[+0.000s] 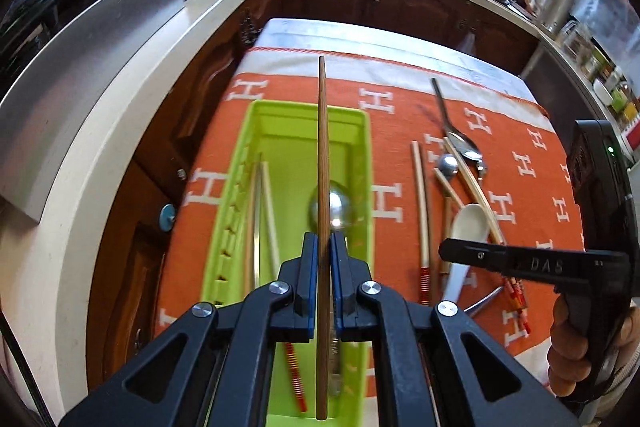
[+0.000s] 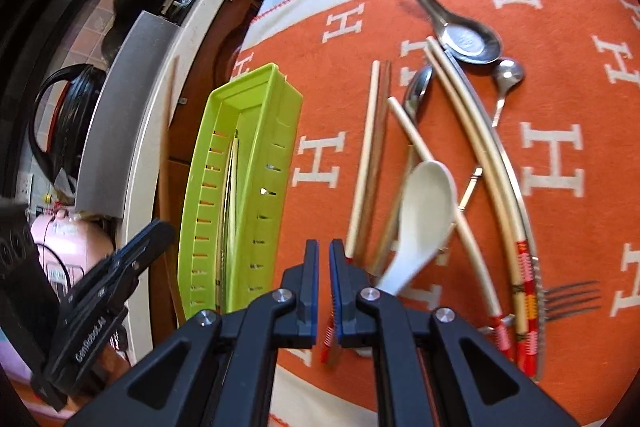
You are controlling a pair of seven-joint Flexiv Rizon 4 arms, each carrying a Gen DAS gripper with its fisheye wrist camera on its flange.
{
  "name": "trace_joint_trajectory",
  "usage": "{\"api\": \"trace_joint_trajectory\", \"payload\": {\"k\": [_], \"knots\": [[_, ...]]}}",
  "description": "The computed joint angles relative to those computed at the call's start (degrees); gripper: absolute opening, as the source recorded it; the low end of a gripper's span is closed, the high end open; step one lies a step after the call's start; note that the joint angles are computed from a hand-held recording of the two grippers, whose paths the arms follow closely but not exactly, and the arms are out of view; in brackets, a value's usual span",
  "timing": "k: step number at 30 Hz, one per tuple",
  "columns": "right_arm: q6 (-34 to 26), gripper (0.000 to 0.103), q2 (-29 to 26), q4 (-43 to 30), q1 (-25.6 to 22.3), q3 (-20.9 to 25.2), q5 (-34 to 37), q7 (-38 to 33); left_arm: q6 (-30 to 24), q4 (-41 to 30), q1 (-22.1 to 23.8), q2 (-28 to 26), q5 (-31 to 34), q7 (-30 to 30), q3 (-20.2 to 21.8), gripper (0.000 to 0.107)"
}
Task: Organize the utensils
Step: 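Carry the wooden chopstick to the tray with the left tool while the right grasps a red-banded chopstick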
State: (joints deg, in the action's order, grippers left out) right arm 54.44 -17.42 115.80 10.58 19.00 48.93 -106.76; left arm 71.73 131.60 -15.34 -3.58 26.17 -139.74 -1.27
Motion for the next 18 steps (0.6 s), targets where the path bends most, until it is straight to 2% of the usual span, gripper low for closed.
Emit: {"api": "trace_joint_trajectory", "payload": {"k": [5, 10, 18], "knots": [[3.93, 0.009, -2.12, 0.44, 4.16, -1.16, -7.19, 9.23, 2.56, 1.9, 0.87, -0.31, -1.12, 1.72, 0.51, 0.004], [5.94, 0.009, -3.67, 1.1, 5.75, -0.76, -14.27, 16.17, 4.51, 2.98, 1.02, -1.01, -1.92, 2.51, 1.09, 0.004], [10.64, 0.009, -4.79, 4.07, 9.8, -2.29, -29.68, 29.74, 7.62, 5.31, 1.38, -2.33, -5.17, 5.08, 1.93, 0.004]]}}
